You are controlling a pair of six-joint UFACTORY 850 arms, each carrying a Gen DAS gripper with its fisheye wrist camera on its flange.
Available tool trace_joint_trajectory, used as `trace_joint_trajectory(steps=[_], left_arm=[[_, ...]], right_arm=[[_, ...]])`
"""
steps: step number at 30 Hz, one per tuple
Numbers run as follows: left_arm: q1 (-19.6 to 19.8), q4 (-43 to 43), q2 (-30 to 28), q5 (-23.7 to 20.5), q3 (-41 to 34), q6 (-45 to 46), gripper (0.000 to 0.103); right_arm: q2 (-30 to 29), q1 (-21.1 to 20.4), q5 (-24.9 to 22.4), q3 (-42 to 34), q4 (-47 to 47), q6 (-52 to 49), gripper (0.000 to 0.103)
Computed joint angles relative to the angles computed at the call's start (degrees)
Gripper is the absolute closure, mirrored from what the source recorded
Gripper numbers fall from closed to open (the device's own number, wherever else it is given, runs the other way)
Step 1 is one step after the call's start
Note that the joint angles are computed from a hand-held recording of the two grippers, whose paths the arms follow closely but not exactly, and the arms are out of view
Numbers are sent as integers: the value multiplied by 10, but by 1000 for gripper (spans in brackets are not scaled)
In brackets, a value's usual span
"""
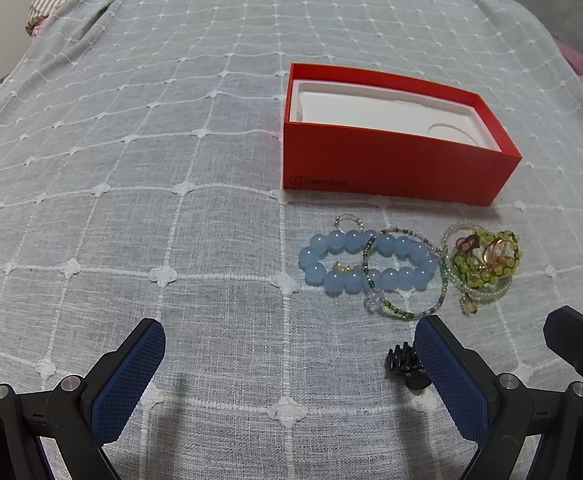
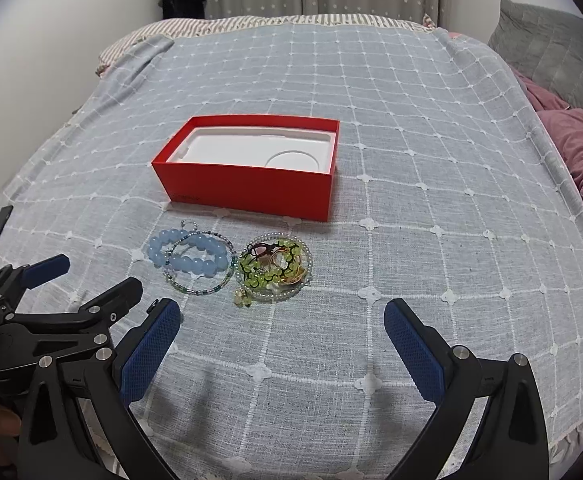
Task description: Organize jewelry
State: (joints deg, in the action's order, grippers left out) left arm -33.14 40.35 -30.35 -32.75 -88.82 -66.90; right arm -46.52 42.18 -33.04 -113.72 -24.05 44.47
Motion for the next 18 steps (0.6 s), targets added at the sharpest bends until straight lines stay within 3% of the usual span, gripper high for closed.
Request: trace_joint_trajectory(steps=[8,13,15,18], left_arm=[[4,-37,-3,-9,-8,38,1],[13,-24,6,16,6,4,3],[18,-35,7,27,8,7,6],[25,-66,5,40,7,29,16]], right_arm=[[-6,-4,-11,-12,26,-29,0],[4,-28,22,4,89,-46,1],[0,-38,10,-6,128,-66,6],[-6,-51,5,-13,204,-115,23]])
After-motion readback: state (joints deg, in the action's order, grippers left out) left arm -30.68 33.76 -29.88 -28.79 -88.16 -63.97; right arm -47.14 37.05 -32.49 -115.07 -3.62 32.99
